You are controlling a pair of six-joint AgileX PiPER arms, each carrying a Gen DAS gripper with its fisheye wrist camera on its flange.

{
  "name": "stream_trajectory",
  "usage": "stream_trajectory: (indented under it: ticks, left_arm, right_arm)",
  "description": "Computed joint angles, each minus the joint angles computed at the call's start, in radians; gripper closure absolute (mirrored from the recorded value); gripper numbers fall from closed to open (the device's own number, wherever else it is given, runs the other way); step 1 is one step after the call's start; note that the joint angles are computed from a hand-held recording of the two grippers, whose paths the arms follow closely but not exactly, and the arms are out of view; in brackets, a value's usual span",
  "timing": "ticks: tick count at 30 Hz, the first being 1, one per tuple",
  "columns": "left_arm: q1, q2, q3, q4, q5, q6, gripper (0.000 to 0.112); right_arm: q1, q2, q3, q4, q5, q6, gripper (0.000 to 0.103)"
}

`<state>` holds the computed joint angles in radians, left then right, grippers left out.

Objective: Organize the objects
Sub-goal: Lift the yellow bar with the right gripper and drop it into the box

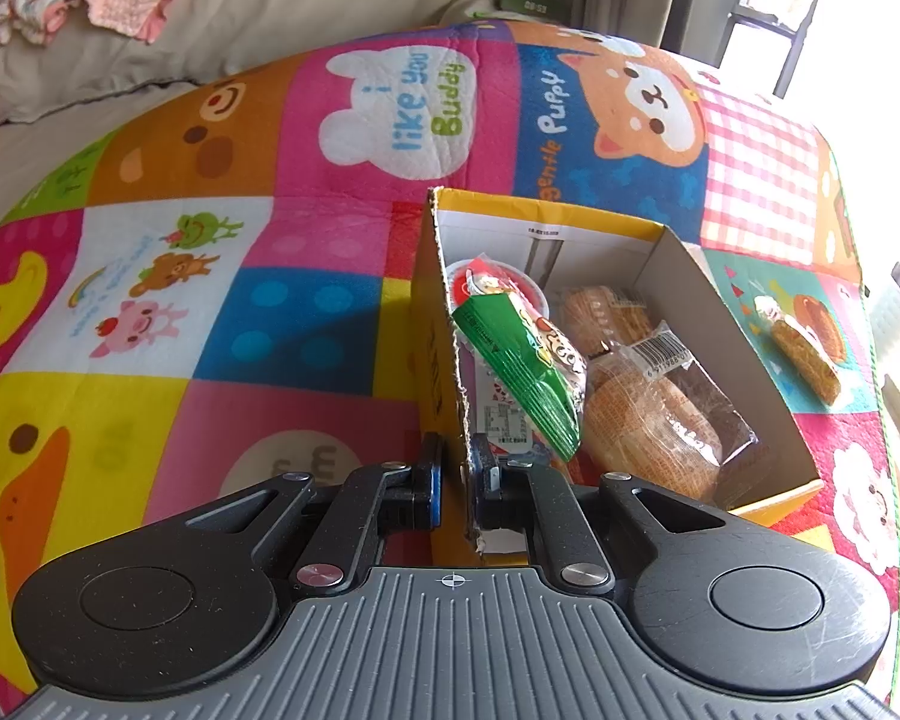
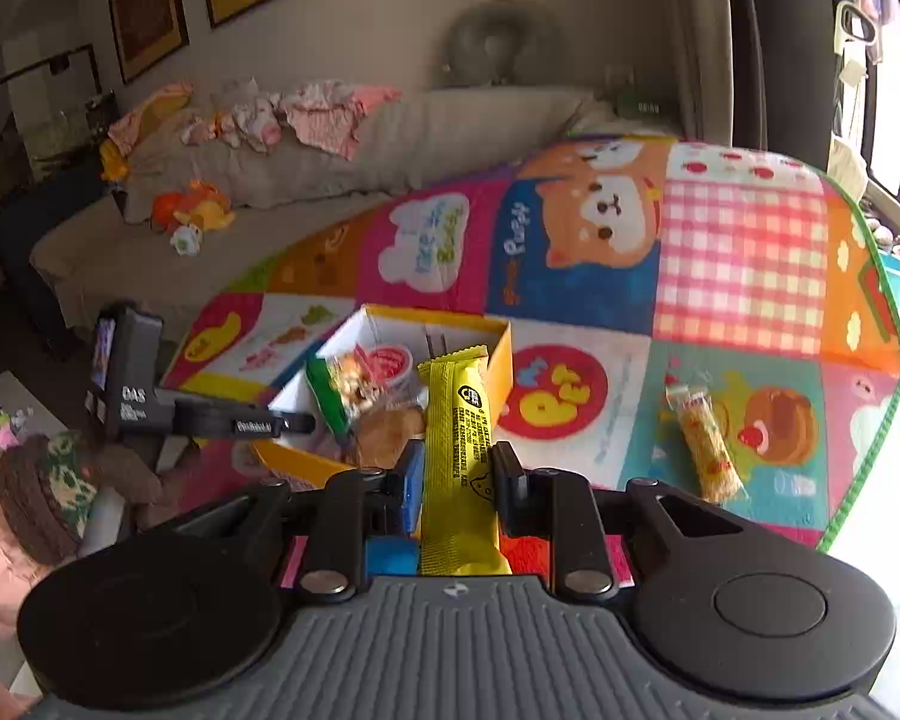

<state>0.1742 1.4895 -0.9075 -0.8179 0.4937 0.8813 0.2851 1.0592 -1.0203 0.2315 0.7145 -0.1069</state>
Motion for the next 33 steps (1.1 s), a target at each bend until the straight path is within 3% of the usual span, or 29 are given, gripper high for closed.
stream_trajectory:
  ticks: [5, 11, 15, 20, 25, 33]
  left_arm:
    - [0.003, 0.000, -0.001, -0.007, 0.004, 0.001, 0.101]
    - [0.005, 0.000, 0.000, -0.020, 0.007, 0.010, 0.101]
    - [0.007, 0.001, 0.002, -0.031, 0.006, 0.019, 0.101]
    - [0.012, 0.004, 0.004, -0.052, 0.010, 0.037, 0.101]
    - [0.021, 0.007, 0.006, -0.075, 0.017, 0.059, 0.101]
    - [0.019, 0.006, 0.009, -0.078, 0.012, 0.063, 0.101]
  right_arm:
    - [0.011, 0.060, -0.095, 0.043, -0.057, 0.005, 0.080]
    - [0.073, 0.225, -0.196, 0.028, -0.112, 0.088, 0.080]
    - [0.148, 0.308, -0.236, -0.163, -0.185, 0.292, 0.080]
    - [0.193, 0.406, -0.309, -0.240, -0.219, 0.377, 0.079]
    - [0.202, 0.447, -0.330, -0.222, -0.233, 0.381, 0.060]
    - [0.173, 0.426, -0.278, -0.266, -0.241, 0.415, 0.050]
